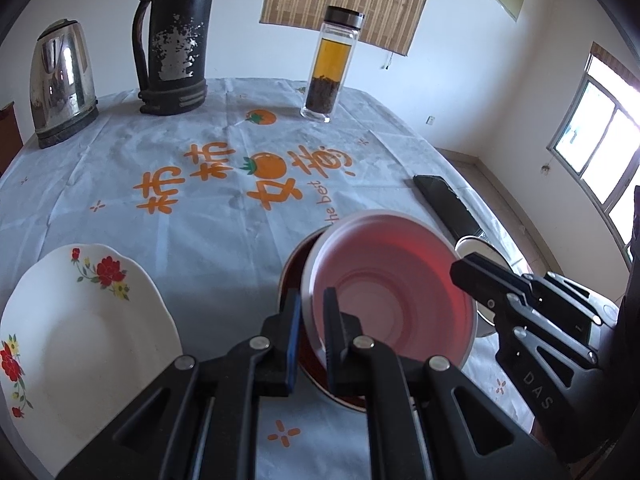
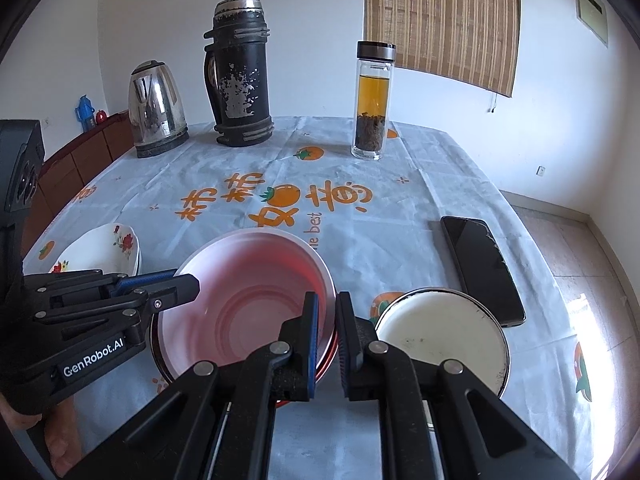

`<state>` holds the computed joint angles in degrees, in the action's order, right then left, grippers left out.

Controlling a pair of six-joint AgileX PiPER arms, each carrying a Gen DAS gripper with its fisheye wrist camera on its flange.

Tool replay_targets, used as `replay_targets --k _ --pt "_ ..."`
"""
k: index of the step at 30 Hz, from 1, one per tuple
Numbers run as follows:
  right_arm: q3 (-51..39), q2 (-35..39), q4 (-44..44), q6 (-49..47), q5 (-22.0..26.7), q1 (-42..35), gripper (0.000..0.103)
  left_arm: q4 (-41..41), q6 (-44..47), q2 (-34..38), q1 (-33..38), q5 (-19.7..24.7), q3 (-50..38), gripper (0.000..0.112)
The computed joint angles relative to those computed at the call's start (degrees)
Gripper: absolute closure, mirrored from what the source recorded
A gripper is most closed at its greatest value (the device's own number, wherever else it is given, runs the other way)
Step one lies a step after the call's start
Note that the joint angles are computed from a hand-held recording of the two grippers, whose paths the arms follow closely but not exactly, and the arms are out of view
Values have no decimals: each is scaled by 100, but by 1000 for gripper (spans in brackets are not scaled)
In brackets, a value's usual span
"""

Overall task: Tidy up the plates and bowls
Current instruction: 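Lower the pink bowl into the steel bowl with both grippers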

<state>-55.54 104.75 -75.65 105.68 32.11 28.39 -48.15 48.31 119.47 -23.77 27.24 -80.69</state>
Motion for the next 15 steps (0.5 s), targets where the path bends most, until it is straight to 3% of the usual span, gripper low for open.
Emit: replay_targets --k 15 --pt "-199 135 361 -519 10 -102 91 278 -216 -9 -36 47 -8 105"
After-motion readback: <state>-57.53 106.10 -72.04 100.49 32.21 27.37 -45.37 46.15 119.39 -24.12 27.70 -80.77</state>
